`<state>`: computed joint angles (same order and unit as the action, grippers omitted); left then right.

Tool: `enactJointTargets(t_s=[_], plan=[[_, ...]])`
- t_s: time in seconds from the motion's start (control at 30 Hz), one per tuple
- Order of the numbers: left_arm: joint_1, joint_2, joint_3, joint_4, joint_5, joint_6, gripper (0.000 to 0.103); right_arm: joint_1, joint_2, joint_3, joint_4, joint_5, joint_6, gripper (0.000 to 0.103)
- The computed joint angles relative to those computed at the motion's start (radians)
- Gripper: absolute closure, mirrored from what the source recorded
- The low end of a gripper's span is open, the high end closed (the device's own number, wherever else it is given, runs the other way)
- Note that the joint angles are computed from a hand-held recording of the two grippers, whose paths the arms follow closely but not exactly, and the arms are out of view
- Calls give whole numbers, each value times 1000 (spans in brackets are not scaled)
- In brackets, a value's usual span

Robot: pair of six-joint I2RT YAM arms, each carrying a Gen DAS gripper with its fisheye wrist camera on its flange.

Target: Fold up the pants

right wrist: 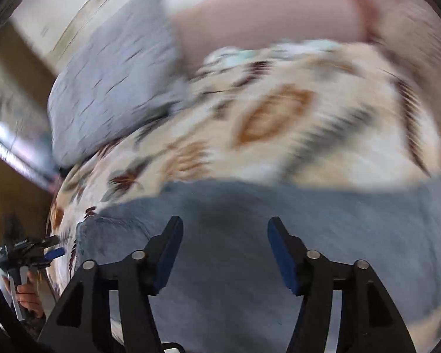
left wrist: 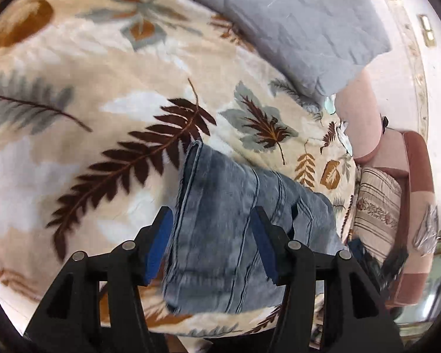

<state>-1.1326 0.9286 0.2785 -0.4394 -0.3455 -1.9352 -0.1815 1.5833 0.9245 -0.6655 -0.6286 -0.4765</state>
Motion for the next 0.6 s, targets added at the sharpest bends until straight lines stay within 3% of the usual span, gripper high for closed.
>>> enactJointTargets(t_s=[0.13, 0.3, 0.37, 0.43, 0.47, 0.53, 0.6], plan=[[197, 20, -104, 207, 165, 172, 45, 326, 154, 119, 131, 169, 197, 38], [350, 143, -172, 456, 330, 330, 40, 477, 368, 268, 63, 304, 168, 40], [317, 181, -188, 555, 335, 348, 40, 491, 341, 191, 96, 328, 89, 63], [269, 242, -161, 580, 309, 371, 40, 489, 253, 69, 164, 333, 17, 90], [250, 272, -148, 592, 302, 364, 43, 489, 217, 28, 194, 347, 18, 98], [183, 273, -112, 556, 253, 338, 66, 484, 138, -25, 213, 363, 38, 101], [119, 273, -38, 432, 162, 338, 69, 469, 23, -75, 260, 330, 43, 101]])
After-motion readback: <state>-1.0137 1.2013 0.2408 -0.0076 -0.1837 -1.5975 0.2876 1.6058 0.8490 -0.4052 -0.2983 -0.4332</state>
